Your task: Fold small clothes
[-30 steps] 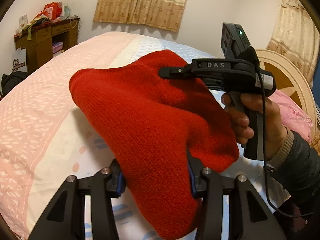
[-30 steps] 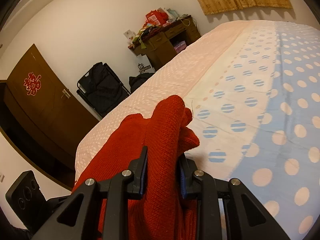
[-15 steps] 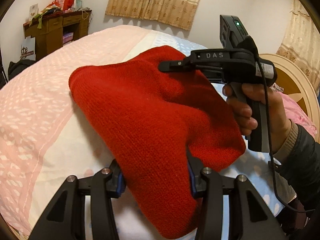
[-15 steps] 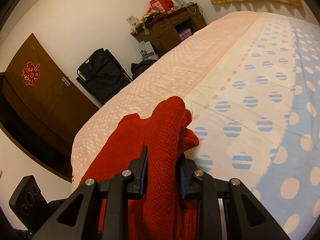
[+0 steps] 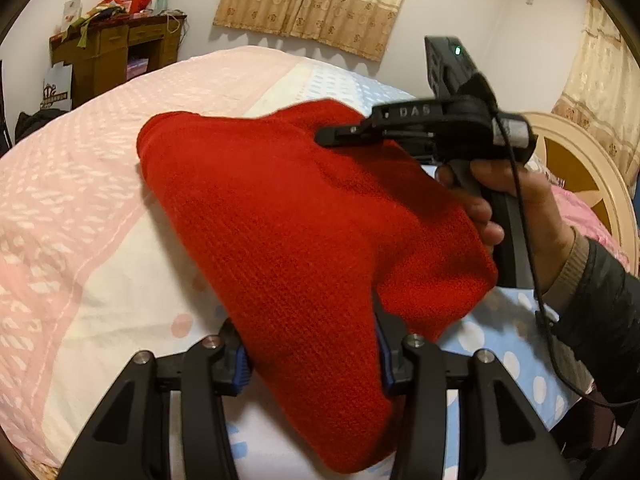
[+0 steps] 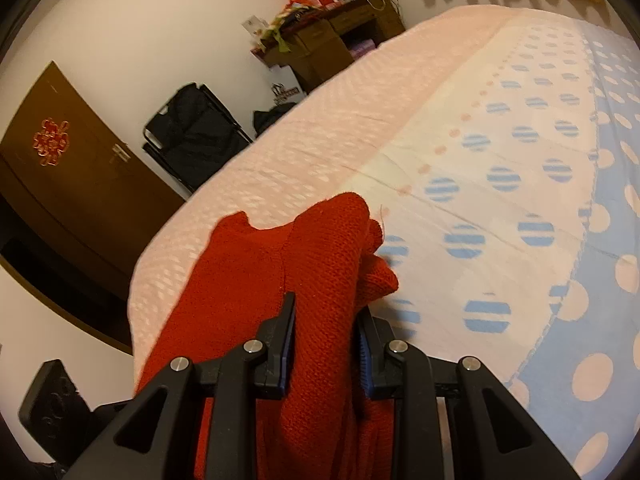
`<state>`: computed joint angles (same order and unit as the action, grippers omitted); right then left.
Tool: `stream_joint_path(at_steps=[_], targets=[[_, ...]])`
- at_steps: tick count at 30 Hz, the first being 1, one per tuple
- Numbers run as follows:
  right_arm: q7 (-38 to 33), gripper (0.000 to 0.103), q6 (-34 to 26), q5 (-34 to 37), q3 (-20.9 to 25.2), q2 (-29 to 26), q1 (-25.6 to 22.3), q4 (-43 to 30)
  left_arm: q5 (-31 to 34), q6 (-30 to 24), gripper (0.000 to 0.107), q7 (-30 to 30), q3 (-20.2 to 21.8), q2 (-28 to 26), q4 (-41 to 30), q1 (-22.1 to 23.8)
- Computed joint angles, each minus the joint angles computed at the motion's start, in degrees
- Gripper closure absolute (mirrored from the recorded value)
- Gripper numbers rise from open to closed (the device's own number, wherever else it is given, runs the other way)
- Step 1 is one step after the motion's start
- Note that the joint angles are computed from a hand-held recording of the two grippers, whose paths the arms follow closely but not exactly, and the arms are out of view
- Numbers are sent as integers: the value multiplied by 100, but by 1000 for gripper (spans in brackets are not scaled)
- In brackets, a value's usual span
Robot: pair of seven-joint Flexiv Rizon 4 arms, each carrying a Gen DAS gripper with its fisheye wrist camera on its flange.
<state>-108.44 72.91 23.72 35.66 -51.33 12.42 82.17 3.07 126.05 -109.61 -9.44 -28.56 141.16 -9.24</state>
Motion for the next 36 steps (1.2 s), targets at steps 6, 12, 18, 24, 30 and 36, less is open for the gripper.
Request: stream_joint_path(at_steps=[6,12,18,24,30,36], targets=[[115,75,-43,1,-82,-47,37,6,-228,-91,53,109,102,13,-84,-186],[267,74,6,-104,-238,-12,164,54,-366,-65,51,130,165,33,-18,-310],[500,67,63,-151,-265,29,131,136,-502,-172,47,165,218,171,52,-411],[540,66,190,-247,-228,103,64,299,-586,-314,46,234,265,322,100,-438],[797,63,880,-474,-459,476,184,863,-779,-168,44,366,466,656,279,-651],[461,59,1819,-432,949,499,-918,1469,-2190,501,26,1273,981,541,251,-1535]])
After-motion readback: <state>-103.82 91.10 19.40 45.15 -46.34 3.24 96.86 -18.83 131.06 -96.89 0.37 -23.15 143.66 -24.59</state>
